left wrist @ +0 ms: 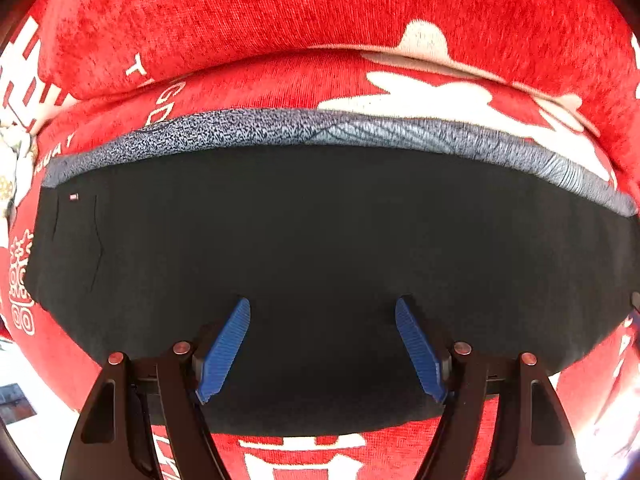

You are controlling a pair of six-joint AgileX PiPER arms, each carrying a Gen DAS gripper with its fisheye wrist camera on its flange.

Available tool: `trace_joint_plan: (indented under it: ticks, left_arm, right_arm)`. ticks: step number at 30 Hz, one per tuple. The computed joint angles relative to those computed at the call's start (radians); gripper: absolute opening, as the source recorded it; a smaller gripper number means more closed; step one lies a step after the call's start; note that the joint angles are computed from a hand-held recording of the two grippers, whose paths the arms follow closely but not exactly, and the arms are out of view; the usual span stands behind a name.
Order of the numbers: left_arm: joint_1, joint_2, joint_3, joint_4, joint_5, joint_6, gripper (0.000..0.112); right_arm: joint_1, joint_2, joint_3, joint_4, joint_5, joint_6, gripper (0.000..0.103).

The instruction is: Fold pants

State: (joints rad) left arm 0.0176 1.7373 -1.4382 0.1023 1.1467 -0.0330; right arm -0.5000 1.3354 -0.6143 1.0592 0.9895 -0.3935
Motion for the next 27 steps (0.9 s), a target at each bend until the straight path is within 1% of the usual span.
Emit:
trace_joint_plan:
  ticks: [1,2,3,4,5,7,8,9,10,11,13,14,16,17,18,19,20,21,23,24,25,26,27]
  left_arm:
    - [-0.004,-0.015,0.036,0.005,-0.028,0.005,0.077]
    - [0.006,-0.033,0.069,-0.008,-0.054,0.021,0.077]
    - [0.010,-0.040,0.081,-0.013,-0.060,0.024,0.078]
    - [0.021,-0.041,0.074,-0.018,-0.041,0.029,0.078]
    - [0.023,-0.033,0.060,-0.014,-0.026,0.026,0.077]
    - [0.038,-0.043,0.048,-0.005,0.002,0.031,0.077]
    - [0.049,-0.052,0.049,-0.007,0.009,0.039,0.077]
    - [0.051,-0.065,0.048,-0.005,0.022,0.036,0.077]
    - [0.072,-0.080,0.048,-0.006,0.037,0.049,0.077]
    - [0.093,-0.085,0.043,-0.006,0.044,0.064,0.077]
    - [0.137,-0.106,0.043,-0.009,0.051,0.092,0.077]
    - [0.169,-0.115,0.039,-0.011,0.054,0.110,0.077]
    - [0.246,-0.117,0.022,-0.018,0.054,0.158,0.077]
    - [0.282,-0.103,0.006,-0.023,0.049,0.185,0.077]
    - [0.312,-0.095,-0.002,-0.024,0.039,0.206,0.077]
    - [0.361,-0.079,-0.024,-0.024,0.033,0.245,0.077]
    - [0.394,-0.055,-0.053,-0.025,0.027,0.273,0.077]
    - [0.428,-0.020,-0.095,-0.025,0.021,0.304,0.077]
    - [0.493,0.037,-0.161,-0.028,0.000,0.371,0.077]
    - [0.532,0.092,-0.216,-0.031,-0.018,0.414,0.077]
    - [0.563,0.138,-0.260,-0.030,-0.031,0.449,0.077]
    - [0.584,0.176,-0.293,-0.026,-0.040,0.475,0.077]
    - [0.605,0.222,-0.336,-0.016,-0.045,0.501,0.077]
  right_arm:
    - [0.014,-0.006,0.020,0.021,-0.029,-0.005,0.006]
    - [0.038,-0.018,0.029,0.001,-0.055,0.022,0.006]
    - [0.045,-0.031,0.040,-0.027,-0.051,0.043,0.006]
    - [0.042,-0.048,0.052,-0.046,-0.036,0.055,0.008]
    - [0.058,-0.076,0.051,-0.105,-0.030,0.105,0.017]
    - [0.128,-0.155,0.002,-0.279,-0.014,0.241,0.021]
    - [0.159,-0.164,-0.013,-0.314,-0.020,0.262,0.032]
    - [0.189,-0.190,-0.034,-0.345,-0.008,0.292,0.057]
    - [0.243,-0.211,-0.062,-0.380,-0.013,0.341,0.067]
    - [0.311,-0.237,-0.086,-0.412,-0.028,0.388,0.071]
    - [0.417,-0.230,-0.119,-0.419,-0.061,0.428,0.071]
    - [0.477,-0.205,-0.138,-0.398,-0.080,0.438,0.071]
    - [0.591,-0.154,-0.161,-0.302,-0.114,0.429,0.071]
    - [0.677,-0.107,-0.175,-0.240,-0.159,0.421,0.071]
    - [0.737,-0.055,-0.178,-0.169,-0.205,0.378,0.071]
    - [0.814,0.012,-0.212,-0.108,-0.254,0.363,0.071]
    - [0.875,0.064,-0.224,-0.013,-0.296,0.312,0.071]
    - [0.963,0.152,-0.270,0.087,-0.341,0.284,0.071]
    - [1.062,0.260,-0.310,0.287,-0.386,0.181,0.071]
    - [1.130,0.347,-0.366,0.387,-0.422,0.136,0.071]
    - [1.160,0.395,-0.385,0.473,-0.431,0.073,0.071]
    - [1.217,0.470,-0.444,0.539,-0.478,0.047,0.071]
    - [1.241,0.506,-0.471,0.565,-0.499,0.044,0.070]
